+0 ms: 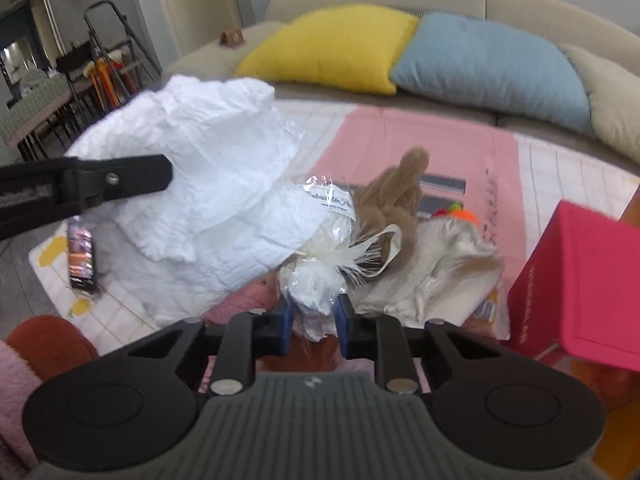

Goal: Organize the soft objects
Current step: 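Lift the white cloth with the left tool while the right tool grasps the white gift bag, then carry both items into the open cardboard box and open both tools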

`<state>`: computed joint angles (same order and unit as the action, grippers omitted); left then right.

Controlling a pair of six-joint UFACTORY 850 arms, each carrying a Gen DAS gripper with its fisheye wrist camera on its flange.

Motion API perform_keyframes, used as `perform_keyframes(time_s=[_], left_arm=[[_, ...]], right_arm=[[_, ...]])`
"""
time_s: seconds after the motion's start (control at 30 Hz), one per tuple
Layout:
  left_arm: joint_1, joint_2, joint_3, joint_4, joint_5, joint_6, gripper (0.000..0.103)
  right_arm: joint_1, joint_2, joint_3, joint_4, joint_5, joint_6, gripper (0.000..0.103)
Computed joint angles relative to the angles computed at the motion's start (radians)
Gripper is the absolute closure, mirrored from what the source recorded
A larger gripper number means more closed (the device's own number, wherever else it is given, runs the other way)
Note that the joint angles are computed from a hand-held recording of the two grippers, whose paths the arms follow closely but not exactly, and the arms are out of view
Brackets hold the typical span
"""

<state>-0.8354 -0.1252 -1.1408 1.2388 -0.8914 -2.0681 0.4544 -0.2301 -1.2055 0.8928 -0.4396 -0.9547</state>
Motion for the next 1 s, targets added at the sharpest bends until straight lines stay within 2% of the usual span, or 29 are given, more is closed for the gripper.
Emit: perform_keyframes(time_s=[0.1,0.2,0.27,0.43,0.6,0.73,0.83,0.97,1.0], left_arm=[[-0.011,0.008,-0.008,0.020,-0.019,-0.013,0.095],[-0.027,0.005,-0.028,0.038,-0.052,-0.017,0.095],[-0.029,0.004,-0.042,0.051,-0.040,-0.029,0.095],[-0.033,-0.035,-0.102,0.120,0.068,-0.053,0.095],[-0.030,-0.117,-0.214,0.186,0.168,-0.023,0.095],[-0.019,-0.205,-0.336,0.143,0.239,0.065,0.095],[-0.009,-0.273,-0.426,0.099,0.330,0.137,0.095],[0.001,-0.362,-0.536,0.031,0.460,0.231,0.095],[0.003,-0.390,-0.572,-0.021,0.483,0.298,0.095]], right_arm=[[-0.024,0.052,0.026,0.059,-0.014,-0.053,0.084],[-0.045,0.105,0.050,0.029,-0.006,-0.016,0.084],[-0.065,0.141,0.073,0.025,0.012,-0.005,0.084],[-0.127,0.217,0.120,-0.058,0.055,0.099,0.084],[-0.206,0.264,0.143,-0.284,0.102,0.342,0.084],[-0.282,0.269,0.135,-0.478,0.105,0.548,0.084],[-0.341,0.249,0.105,-0.587,0.084,0.646,0.084],[-0.413,0.193,0.040,-0.618,0.014,0.672,0.083],[-0.425,0.177,0.024,-0.623,-0.006,0.676,0.083]])
